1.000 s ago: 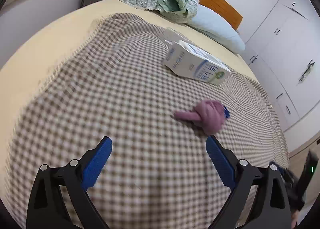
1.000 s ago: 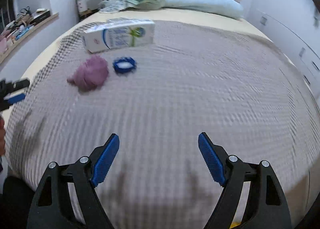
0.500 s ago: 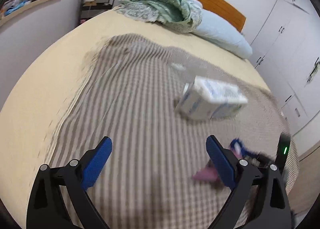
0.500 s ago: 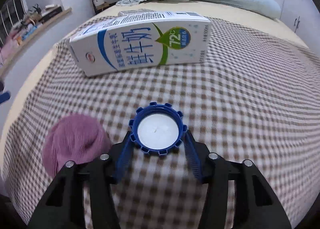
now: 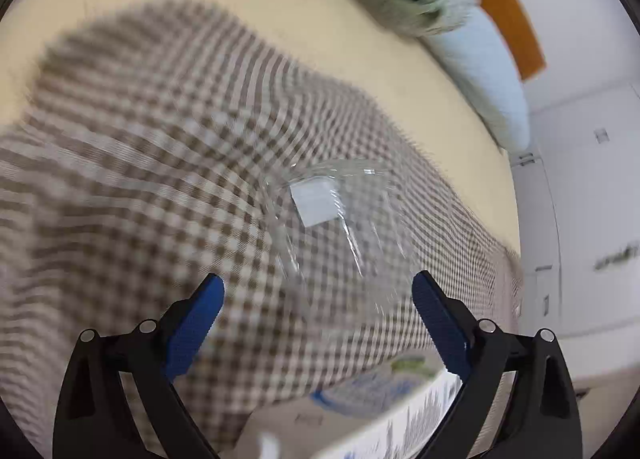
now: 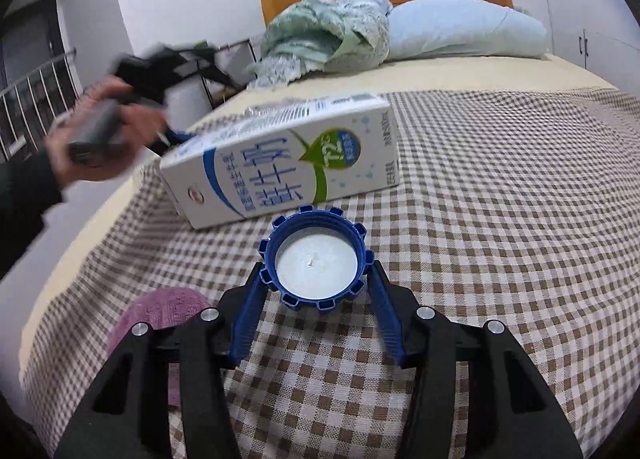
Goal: Collect trash
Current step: 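Grasp the blue bottle cap with the right tool while the left tool grasps the clear plastic container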
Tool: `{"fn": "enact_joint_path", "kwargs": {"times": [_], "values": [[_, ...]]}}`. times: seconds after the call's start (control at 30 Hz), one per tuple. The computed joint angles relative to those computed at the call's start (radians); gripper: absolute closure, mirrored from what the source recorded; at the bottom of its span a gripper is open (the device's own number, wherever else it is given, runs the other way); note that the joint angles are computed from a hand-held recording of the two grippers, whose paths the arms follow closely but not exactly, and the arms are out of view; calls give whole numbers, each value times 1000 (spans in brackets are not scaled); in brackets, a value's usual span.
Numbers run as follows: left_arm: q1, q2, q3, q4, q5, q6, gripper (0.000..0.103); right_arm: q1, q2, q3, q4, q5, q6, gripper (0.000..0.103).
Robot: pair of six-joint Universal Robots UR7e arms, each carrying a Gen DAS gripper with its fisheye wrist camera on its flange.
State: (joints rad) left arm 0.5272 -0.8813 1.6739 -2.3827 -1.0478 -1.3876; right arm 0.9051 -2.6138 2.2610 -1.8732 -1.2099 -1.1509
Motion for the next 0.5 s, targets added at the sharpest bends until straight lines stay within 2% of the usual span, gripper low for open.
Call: {"fn": "enact_joint_path", "kwargs": {"times": [0.07, 0.1, 0.2, 0.23, 0.27, 0.37, 0.5], "values": [[23, 29, -32, 21, -28, 29, 11, -27, -26, 7, 20, 32, -38, 53], [35, 53, -71, 95, -43, 37, 11, -34, -34, 7, 28, 38, -48, 53], [46, 85, -132, 157, -41, 87, 11, 27, 4, 19, -43, 0, 14, 53], [41, 95, -152, 185, -18, 94, 22, 23, 1, 23, -45, 0, 16, 53], [37, 103, -162, 176, -7, 123, 40, 48, 7, 36, -75, -22, 41, 53], [16, 135, -230, 235, 30, 170, 53, 31, 5, 42, -92, -23, 53, 53], [-49, 152, -297, 334, 125, 156, 61, 57, 7, 69, -180, -60, 105, 53]]}}
